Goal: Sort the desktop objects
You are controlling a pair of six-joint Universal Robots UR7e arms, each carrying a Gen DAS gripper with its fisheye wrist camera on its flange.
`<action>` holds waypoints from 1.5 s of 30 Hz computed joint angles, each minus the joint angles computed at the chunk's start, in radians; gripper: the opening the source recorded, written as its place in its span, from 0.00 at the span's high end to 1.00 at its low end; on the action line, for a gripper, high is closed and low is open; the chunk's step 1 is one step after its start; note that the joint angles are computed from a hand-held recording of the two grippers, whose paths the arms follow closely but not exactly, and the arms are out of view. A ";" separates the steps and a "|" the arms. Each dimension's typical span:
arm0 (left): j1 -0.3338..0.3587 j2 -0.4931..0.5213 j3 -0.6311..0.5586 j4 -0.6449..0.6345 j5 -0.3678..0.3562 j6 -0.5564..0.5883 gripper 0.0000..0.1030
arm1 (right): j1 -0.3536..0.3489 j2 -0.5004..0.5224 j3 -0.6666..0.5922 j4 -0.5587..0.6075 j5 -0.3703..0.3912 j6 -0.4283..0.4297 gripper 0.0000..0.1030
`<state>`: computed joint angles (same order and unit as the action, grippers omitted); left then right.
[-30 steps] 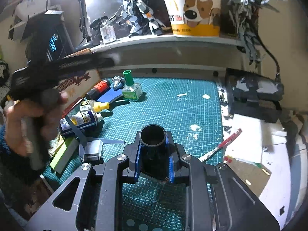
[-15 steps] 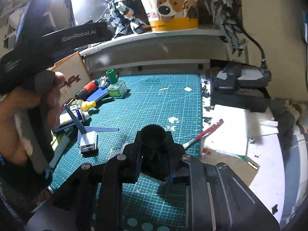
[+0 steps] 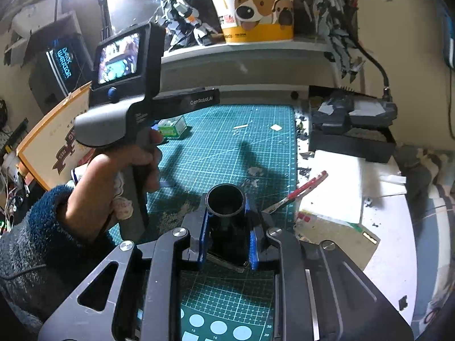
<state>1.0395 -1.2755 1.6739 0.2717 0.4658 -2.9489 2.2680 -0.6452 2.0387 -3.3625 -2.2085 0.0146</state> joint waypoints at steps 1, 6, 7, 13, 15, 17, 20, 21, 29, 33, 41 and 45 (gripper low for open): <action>0.009 -0.002 -0.001 -0.009 -0.018 -0.014 0.06 | 0.000 0.001 -0.002 0.003 0.001 -0.001 0.80; 0.037 -0.002 -0.037 0.028 0.019 -0.025 0.16 | -0.004 0.007 -0.005 0.012 0.009 0.000 0.80; 0.041 0.011 -0.058 0.066 0.030 -0.045 0.19 | -0.005 0.008 -0.006 0.016 0.009 0.001 0.80; 0.056 0.065 -0.121 0.200 0.043 -0.120 0.76 | -0.008 0.013 -0.013 0.037 0.016 0.002 0.80; 0.060 0.052 -0.117 0.213 0.069 -0.125 0.79 | -0.010 0.014 -0.013 0.038 0.018 0.003 0.80; 0.063 0.040 -0.111 0.221 0.092 -0.122 0.79 | -0.013 0.014 -0.013 0.041 0.018 0.007 0.80; 0.060 0.033 -0.101 0.235 0.117 -0.121 0.79 | -0.018 0.014 -0.012 0.043 0.019 0.013 0.80; 0.059 0.029 -0.098 0.239 0.126 -0.119 0.79 | -0.018 0.014 -0.012 0.044 0.019 0.015 0.80; 0.014 -0.067 -0.007 0.156 0.164 -0.005 0.79 | -0.008 0.016 -0.021 0.047 0.017 0.015 0.80; -0.026 -0.130 0.046 0.128 0.172 0.026 0.79 | -0.001 0.016 -0.024 0.044 0.019 0.011 0.80; -0.138 -0.302 0.188 0.265 0.221 -0.050 0.79 | -0.003 0.031 -0.027 0.036 0.005 0.002 0.80; -0.202 -0.389 0.255 0.388 0.272 -0.100 0.79 | -0.006 0.042 -0.028 0.024 -0.010 -0.007 0.80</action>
<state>0.8370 -1.6646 1.9294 0.6597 0.7377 -3.0491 2.2618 -0.6033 2.0109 -3.3381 -2.2182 0.0080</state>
